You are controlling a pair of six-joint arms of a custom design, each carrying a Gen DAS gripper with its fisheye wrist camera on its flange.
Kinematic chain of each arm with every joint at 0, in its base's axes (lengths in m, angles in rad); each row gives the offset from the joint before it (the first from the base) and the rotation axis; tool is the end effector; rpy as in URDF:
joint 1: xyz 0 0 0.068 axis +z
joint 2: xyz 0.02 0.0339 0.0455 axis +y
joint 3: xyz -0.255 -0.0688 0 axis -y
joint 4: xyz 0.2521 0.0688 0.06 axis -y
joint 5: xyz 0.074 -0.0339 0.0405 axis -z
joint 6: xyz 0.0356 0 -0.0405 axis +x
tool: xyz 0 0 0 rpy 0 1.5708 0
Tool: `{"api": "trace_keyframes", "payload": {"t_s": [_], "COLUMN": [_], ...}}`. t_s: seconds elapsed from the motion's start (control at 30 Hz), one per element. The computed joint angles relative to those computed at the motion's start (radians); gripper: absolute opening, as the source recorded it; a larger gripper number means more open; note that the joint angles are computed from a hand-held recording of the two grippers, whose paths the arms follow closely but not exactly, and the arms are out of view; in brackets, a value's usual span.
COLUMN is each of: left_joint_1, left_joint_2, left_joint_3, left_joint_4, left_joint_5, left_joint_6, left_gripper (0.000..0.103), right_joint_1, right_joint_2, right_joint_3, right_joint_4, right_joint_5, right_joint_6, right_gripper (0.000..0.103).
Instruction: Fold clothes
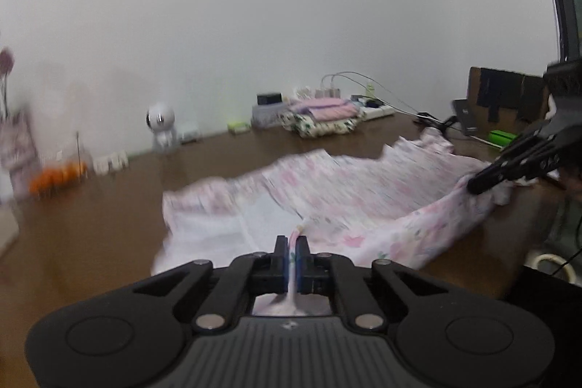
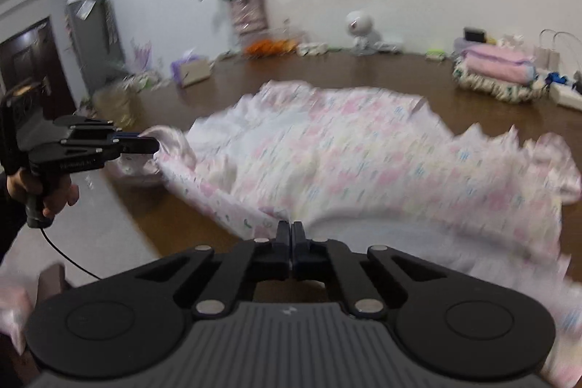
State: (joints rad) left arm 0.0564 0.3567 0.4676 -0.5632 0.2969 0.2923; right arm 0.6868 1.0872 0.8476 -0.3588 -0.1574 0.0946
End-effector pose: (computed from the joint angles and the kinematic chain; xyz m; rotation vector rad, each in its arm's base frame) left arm 0.1225 -0.0035 0.2429 0.4200 1.9582 -0.0772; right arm 0.1904 0.1633 0.2762 -0.7380 2.1014 0.6102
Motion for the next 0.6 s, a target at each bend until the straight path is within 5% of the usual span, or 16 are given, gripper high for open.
{"api": "trace_keyframes", "payload": {"t_s": [0.1, 0.2, 0.27, 0.3, 0.37, 0.43, 0.6], "left_joint_1": [-0.029, -0.058, -0.051, -0.041, 0.013, 0.053, 0.055], "left_joint_2": [0.333, 0.563, 0.535, 0.494, 0.363, 0.256, 0.215], "left_joint_3": [0.074, 0.168, 0.156, 0.138, 0.086, 0.056, 0.037], "left_joint_4": [0.239, 0.283, 0.256, 0.237, 0.176, 0.099, 0.055], "left_joint_5": [-0.064, -0.164, -0.199, -0.207, -0.168, -0.152, -0.160], "left_joint_6": [-0.010, -0.039, -0.042, -0.042, -0.045, -0.061, -0.136], "left_gripper": [0.004, 0.011, 0.020, 0.025, 0.052, 0.058, 0.061], "right_joint_1": [-0.037, -0.061, -0.072, -0.082, -0.142, -0.238, -0.445], "right_joint_2": [0.186, 0.354, 0.392, 0.359, 0.216, 0.056, -0.206], "right_joint_3": [0.135, 0.276, 0.310, 0.285, 0.184, 0.091, -0.032], "right_joint_4": [0.022, 0.016, 0.012, 0.028, 0.049, 0.030, -0.251], "right_joint_5": [0.039, 0.086, 0.121, 0.123, 0.067, -0.035, -0.223], "right_joint_6": [-0.019, -0.033, -0.045, -0.057, -0.115, -0.209, -0.505], "right_gripper": [0.001, 0.016, 0.041, 0.043, 0.062, 0.077, 0.083]}}
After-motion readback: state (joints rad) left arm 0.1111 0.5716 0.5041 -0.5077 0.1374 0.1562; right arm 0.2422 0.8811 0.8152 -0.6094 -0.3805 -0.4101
